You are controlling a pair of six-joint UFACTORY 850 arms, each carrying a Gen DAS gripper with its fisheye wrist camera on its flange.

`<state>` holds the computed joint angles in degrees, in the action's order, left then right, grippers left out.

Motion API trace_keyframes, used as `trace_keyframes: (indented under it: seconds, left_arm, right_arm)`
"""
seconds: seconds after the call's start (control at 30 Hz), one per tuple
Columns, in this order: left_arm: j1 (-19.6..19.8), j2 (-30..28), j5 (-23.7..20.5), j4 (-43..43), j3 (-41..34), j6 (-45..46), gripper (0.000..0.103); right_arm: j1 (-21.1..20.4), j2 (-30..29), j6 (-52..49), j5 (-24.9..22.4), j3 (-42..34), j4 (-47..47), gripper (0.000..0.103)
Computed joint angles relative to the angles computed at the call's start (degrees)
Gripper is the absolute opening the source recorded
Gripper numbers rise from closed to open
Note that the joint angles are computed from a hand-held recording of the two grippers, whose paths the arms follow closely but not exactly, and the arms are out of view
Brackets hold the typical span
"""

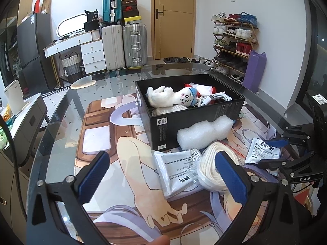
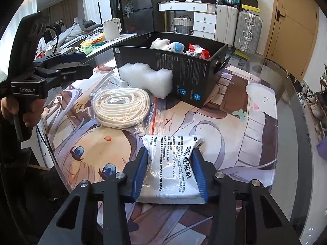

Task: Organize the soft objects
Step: 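Grasp the bagged white rope coil with the left tool while the right tool holds the white bag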

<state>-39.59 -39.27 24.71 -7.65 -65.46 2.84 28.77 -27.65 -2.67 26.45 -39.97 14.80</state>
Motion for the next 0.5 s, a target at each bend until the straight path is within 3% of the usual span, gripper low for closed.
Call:
trace_keyframes:
  seconds: [0.33,0.5]
  left_arm:
    - [-1.0,-0.6,-1.7,3.2,-0.6,-0.1,0.103]
    - [-2.4,-2.2,-4.8,2.9,-2.6,3.4,0.103]
  right_arm:
    - [-0.4,2.4,3.2,3.0,2.1,-2.8,0.043]
    - [-1.0,3.0,5.0,4.7,2.8,-3.5,0.043]
